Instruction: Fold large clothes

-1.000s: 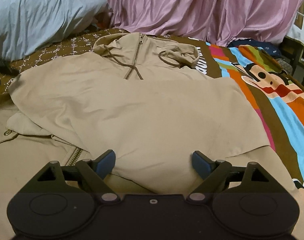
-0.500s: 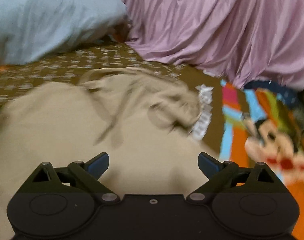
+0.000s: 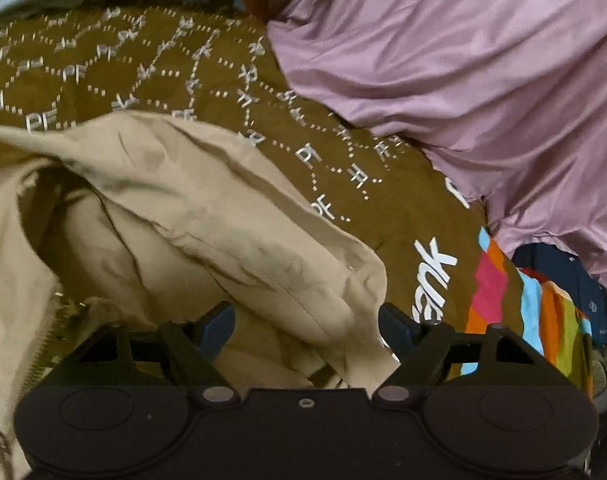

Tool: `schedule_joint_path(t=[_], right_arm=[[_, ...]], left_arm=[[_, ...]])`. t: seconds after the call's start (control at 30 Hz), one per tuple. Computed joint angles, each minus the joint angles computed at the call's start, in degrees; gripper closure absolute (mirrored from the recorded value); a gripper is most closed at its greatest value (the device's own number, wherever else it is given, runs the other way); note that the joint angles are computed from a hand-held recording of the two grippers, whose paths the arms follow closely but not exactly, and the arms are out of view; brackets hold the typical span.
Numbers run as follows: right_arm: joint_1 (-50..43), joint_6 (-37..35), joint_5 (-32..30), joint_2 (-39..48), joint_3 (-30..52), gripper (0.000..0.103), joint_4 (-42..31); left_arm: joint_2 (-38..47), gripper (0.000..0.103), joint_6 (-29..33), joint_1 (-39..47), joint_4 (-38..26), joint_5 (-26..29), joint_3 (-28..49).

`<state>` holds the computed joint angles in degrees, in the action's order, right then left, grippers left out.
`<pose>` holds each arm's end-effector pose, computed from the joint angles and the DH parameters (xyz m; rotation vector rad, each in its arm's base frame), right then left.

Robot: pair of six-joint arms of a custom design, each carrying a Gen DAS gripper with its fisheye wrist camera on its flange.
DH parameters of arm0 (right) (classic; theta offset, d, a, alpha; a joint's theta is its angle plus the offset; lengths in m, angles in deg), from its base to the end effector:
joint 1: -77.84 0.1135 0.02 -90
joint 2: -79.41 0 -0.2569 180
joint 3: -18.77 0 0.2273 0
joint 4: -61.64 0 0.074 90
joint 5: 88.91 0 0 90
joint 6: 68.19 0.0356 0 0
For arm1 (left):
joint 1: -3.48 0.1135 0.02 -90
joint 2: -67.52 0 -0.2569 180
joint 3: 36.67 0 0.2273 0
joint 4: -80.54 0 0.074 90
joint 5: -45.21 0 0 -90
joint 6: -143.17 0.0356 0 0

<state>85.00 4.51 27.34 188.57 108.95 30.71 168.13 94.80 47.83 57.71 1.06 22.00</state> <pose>0.3864 0.0327 0.2012 -0.3104 2.4009 -0.6380 0.2170 0.1764 0.1247 0.1607 2.2715 -0.3554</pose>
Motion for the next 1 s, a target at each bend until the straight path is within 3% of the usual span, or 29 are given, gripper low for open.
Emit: schedule_joint_path(t=[0.03,0.07,0.1,0.17,0.23,0.37,0.47,0.63,0.73,0.83,0.93,1.0], right_arm=[[-0.4,0.0,-0.3,0.5,0.2,0.024,0.3],[-0.8,0.7,-0.8,0.5,0.2,0.032,0.0],[-1.2,1.8,-1.5,0.7,0.5,0.05,-0.7],[-1.1,3.5,0.2,0.5,-0.2,0.075,-0.6],[-1.0,4.1,-0.5,-2.2,-3.6,0.082,1.6],[2.7,1.8,2.0,-13.0,-15.3,0.087,10.5],[7.9,0.5,7.6,-21.5,-21.7,0.088,14.0],[24.3,3.5,23.7,-35.2,-32.0,0.088,19.1],[36.6,10.7,32.8,-38.9,-34.9,0.088,11.8],[47.5,18.8,39.8,-35.2,-37.2,0.088,1.5],[50.6,32.4,40.8,-27.2,-37.4,0.088,-8.8],[50.0,38.2,39.5,-23.6,-37.4,0.084,-11.7]], left_arm=[[-0.1,0.001,0.1,0.0,0.2,-0.2,-0.1],[-0.2,0.001,0.3,0.0,0.4,-0.4,-0.3],[-0.4,0.001,0.2,-0.3,0.8,-0.8,-0.5],[-0.7,0.001,0.2,-0.5,1.4,-1.3,-1.0],[-1.2,0.001,0.0,-0.8,2.1,-1.8,-1.6],[-1.5,0.001,-0.2,-1.1,2.5,-2.1,-2.1],[-1.5,0.001,-0.6,-1.2,2.4,-2.0,-1.9],[-1.2,0.001,-1.6,-0.7,1.7,-1.1,-1.1],[-1.4,0.002,-2.6,-0.5,1.5,-0.8,-0.8],[-2.0,0.003,-2.5,0.0,0.3,0.3,-0.7],[-2.4,0.003,-2.1,0.2,-0.2,0.7,-0.8],[-2.6,0.003,-1.6,-0.1,-0.2,0.4,-1.1]])
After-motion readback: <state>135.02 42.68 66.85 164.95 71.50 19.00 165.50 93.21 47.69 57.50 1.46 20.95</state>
